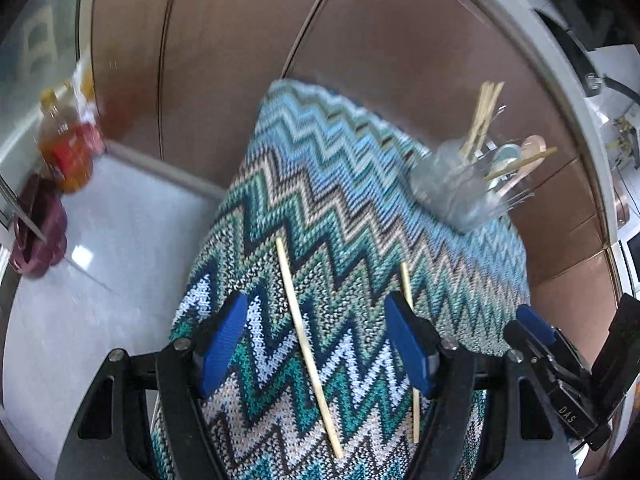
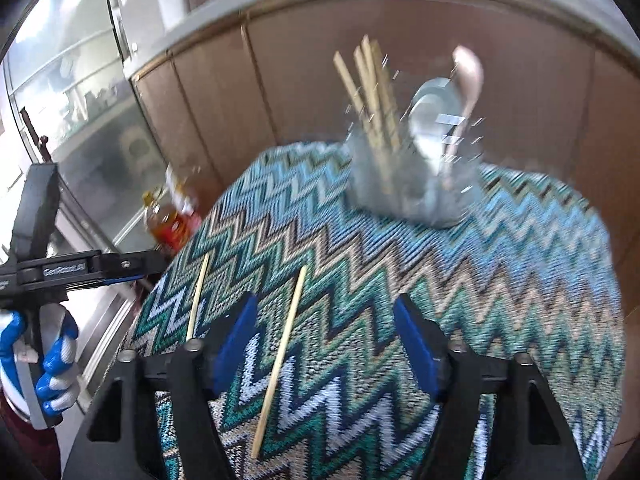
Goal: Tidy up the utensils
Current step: 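Grasp a chopstick with the right tool while the left tool grasps the last chopstick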
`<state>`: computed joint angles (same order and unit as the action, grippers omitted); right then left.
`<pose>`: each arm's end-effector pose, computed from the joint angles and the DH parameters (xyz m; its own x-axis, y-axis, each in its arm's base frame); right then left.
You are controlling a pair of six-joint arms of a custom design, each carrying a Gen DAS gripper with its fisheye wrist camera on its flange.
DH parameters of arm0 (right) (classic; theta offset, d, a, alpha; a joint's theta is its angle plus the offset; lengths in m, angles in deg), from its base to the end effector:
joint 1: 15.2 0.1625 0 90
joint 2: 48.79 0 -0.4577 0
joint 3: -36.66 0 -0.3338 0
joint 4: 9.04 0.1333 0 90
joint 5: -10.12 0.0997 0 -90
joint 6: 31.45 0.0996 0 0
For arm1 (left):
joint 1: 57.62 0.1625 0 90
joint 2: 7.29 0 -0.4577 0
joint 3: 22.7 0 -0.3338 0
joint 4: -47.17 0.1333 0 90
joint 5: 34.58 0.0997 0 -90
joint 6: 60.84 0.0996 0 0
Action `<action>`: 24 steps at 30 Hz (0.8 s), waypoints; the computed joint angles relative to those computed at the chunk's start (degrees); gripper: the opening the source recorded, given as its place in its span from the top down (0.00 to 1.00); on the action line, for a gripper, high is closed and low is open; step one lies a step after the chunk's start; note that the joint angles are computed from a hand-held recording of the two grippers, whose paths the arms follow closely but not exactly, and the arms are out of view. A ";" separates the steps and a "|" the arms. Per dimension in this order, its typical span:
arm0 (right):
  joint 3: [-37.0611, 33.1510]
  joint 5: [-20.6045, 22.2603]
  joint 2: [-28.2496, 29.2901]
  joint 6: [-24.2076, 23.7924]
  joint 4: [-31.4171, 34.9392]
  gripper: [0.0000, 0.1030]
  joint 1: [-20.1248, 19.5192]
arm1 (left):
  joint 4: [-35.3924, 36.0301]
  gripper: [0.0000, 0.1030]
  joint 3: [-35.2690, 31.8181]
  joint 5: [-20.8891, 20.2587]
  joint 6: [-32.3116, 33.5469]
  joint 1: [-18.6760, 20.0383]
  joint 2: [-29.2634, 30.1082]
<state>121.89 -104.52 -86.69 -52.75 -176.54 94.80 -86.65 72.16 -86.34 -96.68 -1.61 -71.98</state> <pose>0.3322 -0.6443 0.1701 -0.7551 -0.4013 0.5184 -0.6118 0.7155 -0.3373 -0.1736 -0.6061 0.3560 -0.9122 -0.2140 -0.3494 0.0113 0.8393 -0.5435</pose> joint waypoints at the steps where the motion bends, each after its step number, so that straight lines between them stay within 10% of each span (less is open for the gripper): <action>1: -0.90 0.16 0.33 0.34 1.55 0.44 -0.17 | 1.56 0.39 -1.36 -1.15 -0.31 0.89 0.71; 24: -34.70 -3.62 16.31 7.41 44.80 0.82 -0.71 | 25.09 0.88 -18.74 -8.42 -3.34 7.22 9.59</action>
